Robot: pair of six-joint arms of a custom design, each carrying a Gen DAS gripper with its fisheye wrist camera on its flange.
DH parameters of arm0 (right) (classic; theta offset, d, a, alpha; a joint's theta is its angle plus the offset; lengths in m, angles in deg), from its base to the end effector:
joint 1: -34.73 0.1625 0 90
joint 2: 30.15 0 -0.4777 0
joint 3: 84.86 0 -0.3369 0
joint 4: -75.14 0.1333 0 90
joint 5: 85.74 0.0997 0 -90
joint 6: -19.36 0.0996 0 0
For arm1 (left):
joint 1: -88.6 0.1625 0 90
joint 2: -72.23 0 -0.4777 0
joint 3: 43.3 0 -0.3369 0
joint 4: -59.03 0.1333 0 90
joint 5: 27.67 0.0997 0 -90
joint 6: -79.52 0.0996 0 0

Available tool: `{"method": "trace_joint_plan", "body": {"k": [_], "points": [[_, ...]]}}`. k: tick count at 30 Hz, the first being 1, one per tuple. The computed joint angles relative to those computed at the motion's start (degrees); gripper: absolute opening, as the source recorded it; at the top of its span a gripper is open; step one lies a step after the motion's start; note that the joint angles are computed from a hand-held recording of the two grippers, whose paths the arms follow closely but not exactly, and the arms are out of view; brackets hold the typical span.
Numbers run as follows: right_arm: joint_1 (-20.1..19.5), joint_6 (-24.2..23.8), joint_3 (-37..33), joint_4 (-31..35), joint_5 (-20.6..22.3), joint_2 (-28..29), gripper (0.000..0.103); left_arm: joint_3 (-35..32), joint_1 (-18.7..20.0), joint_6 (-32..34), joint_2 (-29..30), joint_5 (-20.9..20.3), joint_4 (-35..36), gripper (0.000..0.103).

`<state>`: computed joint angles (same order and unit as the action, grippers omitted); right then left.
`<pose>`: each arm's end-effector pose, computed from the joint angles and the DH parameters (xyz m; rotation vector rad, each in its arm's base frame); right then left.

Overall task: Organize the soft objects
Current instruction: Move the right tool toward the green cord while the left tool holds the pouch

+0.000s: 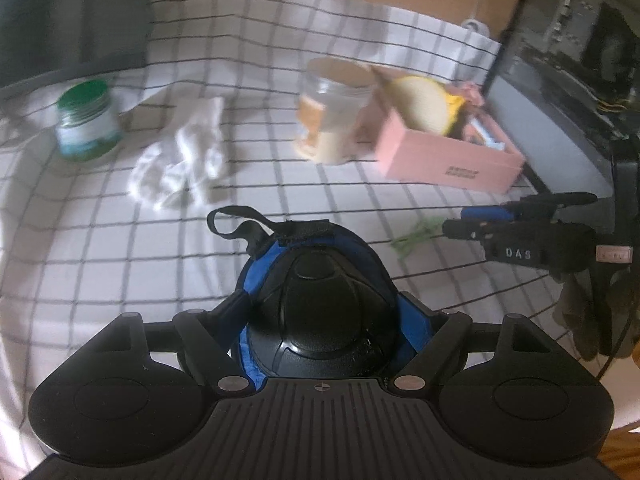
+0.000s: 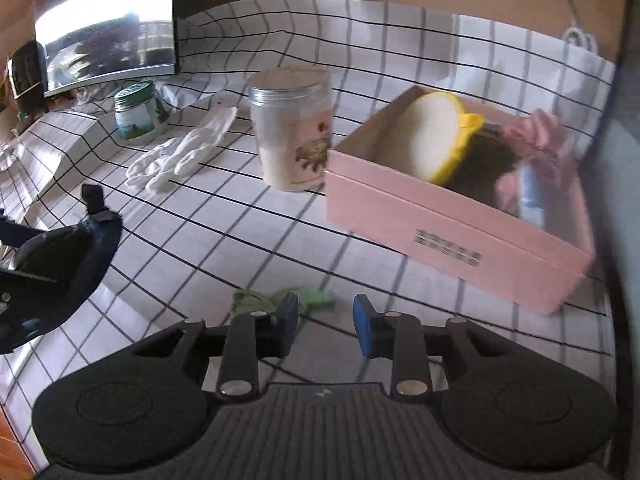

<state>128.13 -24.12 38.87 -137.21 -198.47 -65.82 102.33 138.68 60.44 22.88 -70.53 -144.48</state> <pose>0.1263 -0.5270 0.0846 0.8581 -2.3714 0.5561 -0.0918 -0.4312 0.1549 0.2820 2.4231 -0.8439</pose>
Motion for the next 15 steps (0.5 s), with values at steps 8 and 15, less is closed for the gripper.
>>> {"method": "trace_joint_plan", "body": {"k": [8,15], "points": [[0.39,-1.78,0.71,-2.94,-0.85,1.57,0.068,-1.07,0.97,0.56,1.43,-2.22,-1.32,0.084],[-0.21,0.75,-3.73,0.75,-0.04,4.52,0.083,0.58,1.08,-3.22,0.23,-0.22,-0.96,0.084]]}}
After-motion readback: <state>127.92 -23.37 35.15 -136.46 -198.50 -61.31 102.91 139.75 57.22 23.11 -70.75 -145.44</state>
